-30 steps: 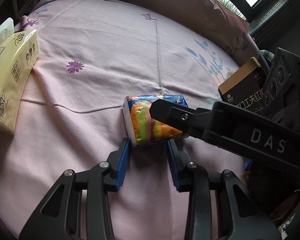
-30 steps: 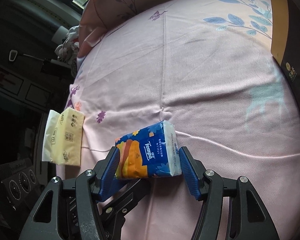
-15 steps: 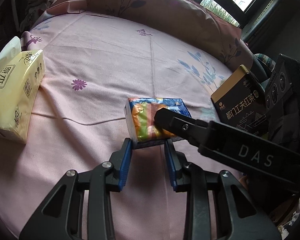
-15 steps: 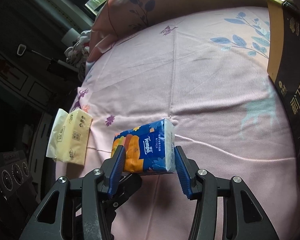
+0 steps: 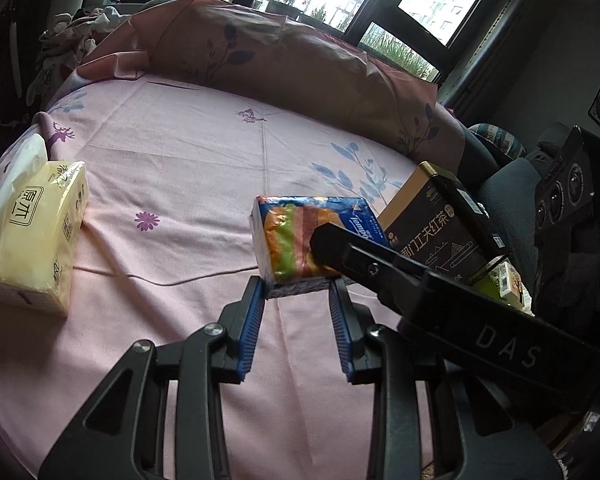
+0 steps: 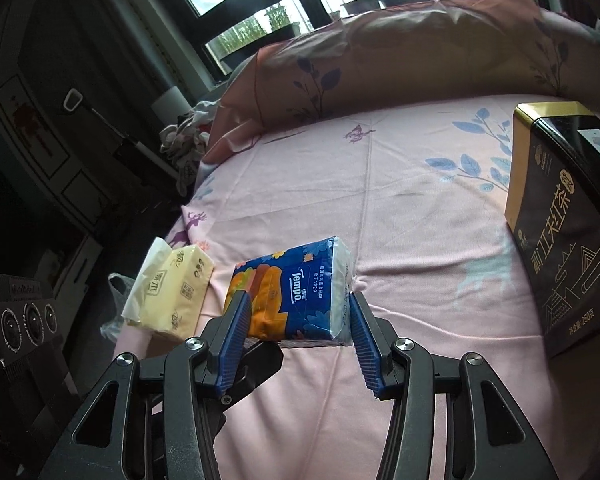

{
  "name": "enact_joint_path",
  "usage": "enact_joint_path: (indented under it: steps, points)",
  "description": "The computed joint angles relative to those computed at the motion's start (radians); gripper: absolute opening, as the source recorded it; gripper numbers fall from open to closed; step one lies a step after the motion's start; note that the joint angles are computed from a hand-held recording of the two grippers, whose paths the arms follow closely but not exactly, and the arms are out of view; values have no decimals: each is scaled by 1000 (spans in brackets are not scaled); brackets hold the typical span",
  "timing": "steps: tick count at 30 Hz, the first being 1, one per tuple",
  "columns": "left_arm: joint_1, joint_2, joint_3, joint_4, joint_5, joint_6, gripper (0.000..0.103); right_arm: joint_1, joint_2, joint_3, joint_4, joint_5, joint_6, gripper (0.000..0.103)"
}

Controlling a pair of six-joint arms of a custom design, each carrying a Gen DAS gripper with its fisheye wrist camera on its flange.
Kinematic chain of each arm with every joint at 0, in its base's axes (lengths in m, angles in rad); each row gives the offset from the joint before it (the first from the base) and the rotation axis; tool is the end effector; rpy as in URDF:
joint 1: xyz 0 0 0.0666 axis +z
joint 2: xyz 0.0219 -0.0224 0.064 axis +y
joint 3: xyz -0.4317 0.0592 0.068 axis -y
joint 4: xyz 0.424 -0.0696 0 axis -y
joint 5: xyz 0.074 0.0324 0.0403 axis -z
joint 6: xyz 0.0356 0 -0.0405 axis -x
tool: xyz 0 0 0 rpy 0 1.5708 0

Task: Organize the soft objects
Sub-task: 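Lift the Tempo pack with the right gripper and carry it toward the box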

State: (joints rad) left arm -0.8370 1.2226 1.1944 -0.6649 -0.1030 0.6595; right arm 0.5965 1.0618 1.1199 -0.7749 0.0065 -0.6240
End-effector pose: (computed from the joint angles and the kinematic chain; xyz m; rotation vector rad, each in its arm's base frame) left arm 0.3014 -0.3293 0.4776 0.1517 2.3458 -0.6617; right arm 0.3120 0.2111 0.4932 0.0361 2.3676 0.6111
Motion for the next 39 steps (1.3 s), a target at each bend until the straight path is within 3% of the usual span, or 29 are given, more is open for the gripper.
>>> enact_joint_path:
  steps: [6, 28, 39]
  points:
    - [0, -29, -13, 48, 0, -14, 30, 27, -28, 8, 7, 56, 13, 52]
    - [-60, -88, -20, 98, -108, -60, 30, 90, -90, 16, 41, 161, 31, 52]
    - [-78, -111, -28, 131, -127, -81, 30, 118, -113, 20, 45, 217, 52, 52]
